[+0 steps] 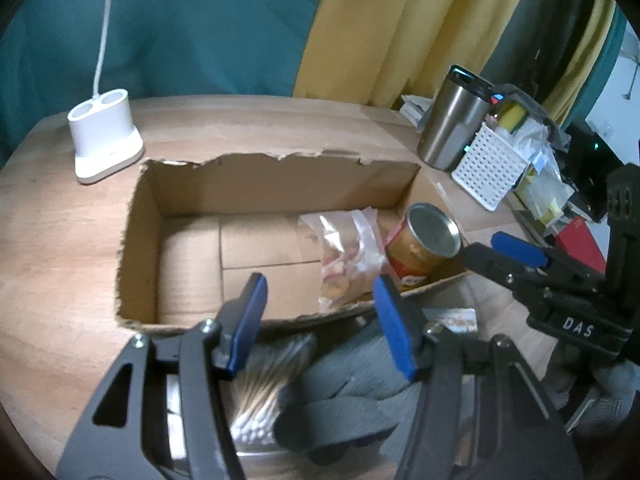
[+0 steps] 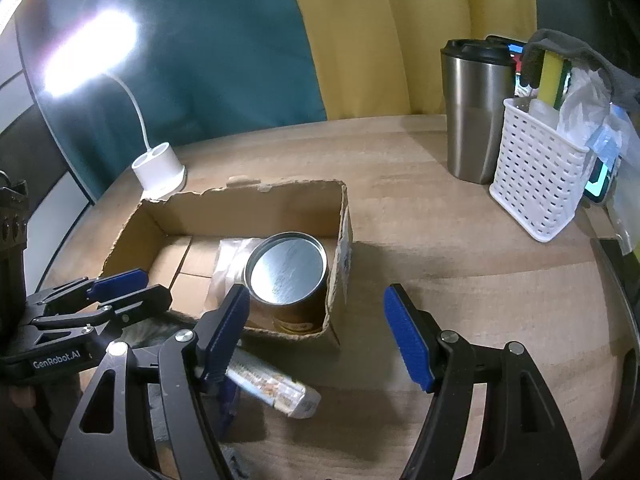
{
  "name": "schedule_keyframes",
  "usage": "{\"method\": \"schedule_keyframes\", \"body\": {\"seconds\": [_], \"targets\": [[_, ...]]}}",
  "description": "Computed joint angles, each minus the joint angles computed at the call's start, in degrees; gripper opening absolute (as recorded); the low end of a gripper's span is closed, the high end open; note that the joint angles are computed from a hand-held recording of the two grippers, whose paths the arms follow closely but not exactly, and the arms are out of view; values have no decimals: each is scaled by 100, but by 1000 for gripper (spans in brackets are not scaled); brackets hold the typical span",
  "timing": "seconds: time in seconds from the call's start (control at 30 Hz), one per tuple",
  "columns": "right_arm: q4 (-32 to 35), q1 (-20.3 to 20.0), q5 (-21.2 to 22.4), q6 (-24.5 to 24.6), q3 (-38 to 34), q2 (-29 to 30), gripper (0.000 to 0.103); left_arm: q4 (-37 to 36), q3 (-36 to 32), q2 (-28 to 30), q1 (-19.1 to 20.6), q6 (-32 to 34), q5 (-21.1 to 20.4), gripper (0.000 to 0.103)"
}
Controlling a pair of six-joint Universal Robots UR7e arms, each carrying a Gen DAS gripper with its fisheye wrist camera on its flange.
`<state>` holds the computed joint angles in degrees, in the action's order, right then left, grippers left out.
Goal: Organize objects
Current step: 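Withdraw both tools from the box toward the remaining items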
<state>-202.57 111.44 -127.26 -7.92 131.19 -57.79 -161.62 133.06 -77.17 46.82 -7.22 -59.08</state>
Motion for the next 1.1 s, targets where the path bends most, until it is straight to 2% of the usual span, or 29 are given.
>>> {"method": "schedule_keyframes", "body": {"seconds": [0.27, 0.5, 0.6, 1.1], "targets": [[72, 181, -88, 152, 67, 51, 73, 21, 259, -428, -60, -35, 199, 58], [92, 310, -143, 291, 148, 98, 73, 157, 394, -719, -56, -121, 195, 59], [154, 367, -147, 354, 158, 113, 73, 139, 470, -854, -46, -153, 171, 73], [206, 627, -219, 338, 117, 288, 73, 369, 747, -1313, -49, -121, 426, 73]]}}
